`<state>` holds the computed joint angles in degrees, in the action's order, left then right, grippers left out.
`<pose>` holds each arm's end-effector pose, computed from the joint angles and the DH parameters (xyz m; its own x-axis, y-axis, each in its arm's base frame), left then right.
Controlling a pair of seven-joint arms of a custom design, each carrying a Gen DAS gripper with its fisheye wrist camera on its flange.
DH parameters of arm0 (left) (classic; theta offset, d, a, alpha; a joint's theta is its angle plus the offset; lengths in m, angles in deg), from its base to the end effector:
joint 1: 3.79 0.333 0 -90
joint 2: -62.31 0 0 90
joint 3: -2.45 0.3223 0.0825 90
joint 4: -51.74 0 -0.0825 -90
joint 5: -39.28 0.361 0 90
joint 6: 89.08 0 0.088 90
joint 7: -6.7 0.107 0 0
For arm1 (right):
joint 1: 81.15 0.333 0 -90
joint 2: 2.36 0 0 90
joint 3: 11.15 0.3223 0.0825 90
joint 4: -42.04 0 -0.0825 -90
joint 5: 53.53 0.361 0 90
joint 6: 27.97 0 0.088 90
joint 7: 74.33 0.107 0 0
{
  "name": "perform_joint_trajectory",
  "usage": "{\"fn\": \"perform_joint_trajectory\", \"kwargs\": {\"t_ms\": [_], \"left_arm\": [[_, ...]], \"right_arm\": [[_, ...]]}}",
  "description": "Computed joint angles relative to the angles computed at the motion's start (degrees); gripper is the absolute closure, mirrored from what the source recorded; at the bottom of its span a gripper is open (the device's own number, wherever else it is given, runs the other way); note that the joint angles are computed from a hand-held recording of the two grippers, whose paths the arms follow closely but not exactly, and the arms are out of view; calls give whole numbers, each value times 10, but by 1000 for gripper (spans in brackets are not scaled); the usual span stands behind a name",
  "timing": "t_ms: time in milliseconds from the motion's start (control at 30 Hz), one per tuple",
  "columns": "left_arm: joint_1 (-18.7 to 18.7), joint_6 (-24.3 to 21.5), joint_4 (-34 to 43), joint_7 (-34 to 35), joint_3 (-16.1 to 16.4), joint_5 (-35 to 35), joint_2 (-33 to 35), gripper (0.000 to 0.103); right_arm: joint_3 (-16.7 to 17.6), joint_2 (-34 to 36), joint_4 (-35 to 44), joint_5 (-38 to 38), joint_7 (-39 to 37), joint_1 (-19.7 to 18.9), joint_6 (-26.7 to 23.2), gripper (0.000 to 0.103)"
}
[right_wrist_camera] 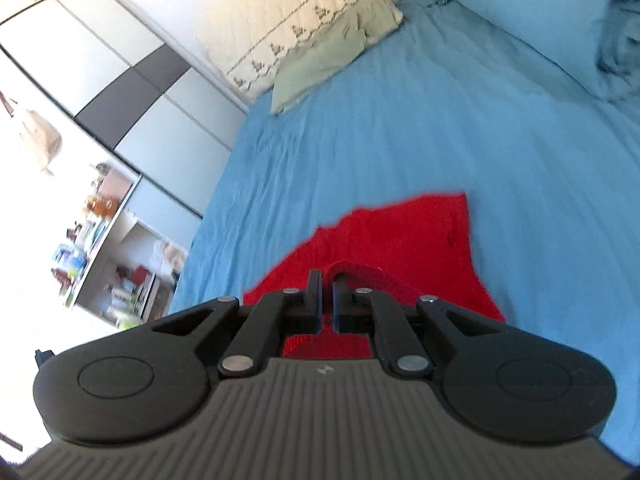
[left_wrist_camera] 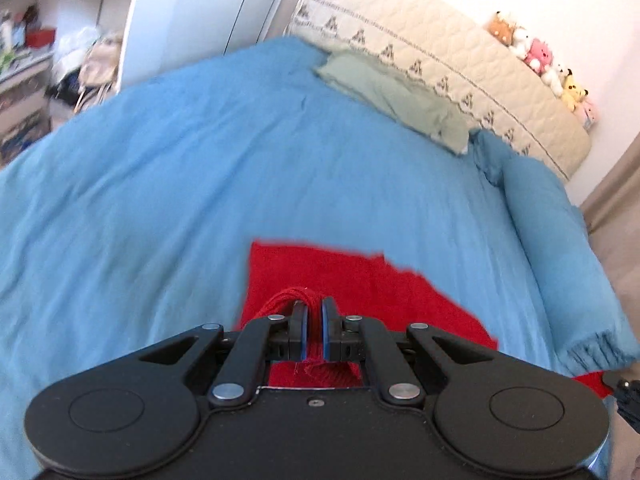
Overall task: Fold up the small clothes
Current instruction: 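Lift the hem with both tools and fold it over toward the collar, then open both tools and release the folded sweater onto the bed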
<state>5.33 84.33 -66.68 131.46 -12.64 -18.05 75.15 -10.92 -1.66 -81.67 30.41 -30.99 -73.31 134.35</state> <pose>0.5953 0.0095 0.4072 0.1139 -0.9148 0.3874 -0.7106 -0.3475 -0.6118 0.5419 0.0253 0.4501 -0.0536 -0.7767 -0.6276 -0.6941 0.4808 -0.5358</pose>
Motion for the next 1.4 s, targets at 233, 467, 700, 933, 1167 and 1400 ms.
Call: {"fn": "perform_joint_trajectory", "kwargs": {"t_ms": [233,467,700,933,1167,1400], "left_arm": [[-26,62,182,-90,0,98,190,96],[-73,52,281,-191,56,184,288,96],[-105,26,342,-300,110,240,340,96],[-130,52,364,-392,152,289,372,27],[-39,117,225,-320,36,370,277,17],[-131,151,49,-268,111,500,184,0]], "right_arm": [[31,220,215,70,-56,-33,36,83],[62,380,359,32,-6,-57,75,83],[63,465,442,-73,131,-63,81,83],[25,534,510,-222,267,-42,65,61],[88,469,407,-288,167,-57,160,16],[127,367,176,-388,9,-18,344,0]]}}
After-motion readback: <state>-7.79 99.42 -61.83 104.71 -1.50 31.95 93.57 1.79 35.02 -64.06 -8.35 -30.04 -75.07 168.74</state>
